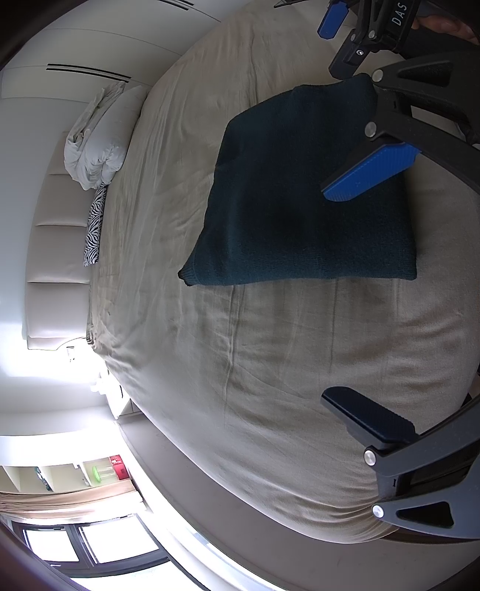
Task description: Fold small clothes
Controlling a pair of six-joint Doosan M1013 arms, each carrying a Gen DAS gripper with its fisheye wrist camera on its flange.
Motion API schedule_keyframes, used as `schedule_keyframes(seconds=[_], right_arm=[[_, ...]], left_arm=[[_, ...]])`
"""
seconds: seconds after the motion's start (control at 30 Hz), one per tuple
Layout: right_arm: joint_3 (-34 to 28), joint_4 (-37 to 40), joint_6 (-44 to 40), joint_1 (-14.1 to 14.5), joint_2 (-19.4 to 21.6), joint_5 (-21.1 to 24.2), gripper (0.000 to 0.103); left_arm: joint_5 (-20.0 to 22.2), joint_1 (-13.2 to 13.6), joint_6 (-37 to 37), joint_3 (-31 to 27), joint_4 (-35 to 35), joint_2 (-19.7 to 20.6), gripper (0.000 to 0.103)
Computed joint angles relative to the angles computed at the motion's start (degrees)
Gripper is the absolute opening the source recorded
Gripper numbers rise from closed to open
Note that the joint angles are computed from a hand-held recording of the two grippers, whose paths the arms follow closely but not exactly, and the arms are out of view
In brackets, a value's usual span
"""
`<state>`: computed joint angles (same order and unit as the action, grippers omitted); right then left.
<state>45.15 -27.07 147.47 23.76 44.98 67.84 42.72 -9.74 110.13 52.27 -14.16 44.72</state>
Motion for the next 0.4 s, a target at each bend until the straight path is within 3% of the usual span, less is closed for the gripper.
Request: schedule_keyframes(seconds=[0.4], right_arm=[[0.0, 0.3, 0.0, 0.0, 0.0, -0.1, 0.099]], left_arm=[[0.7, 0.2, -0.2, -0.4, 0.2, 0.3, 0.103]])
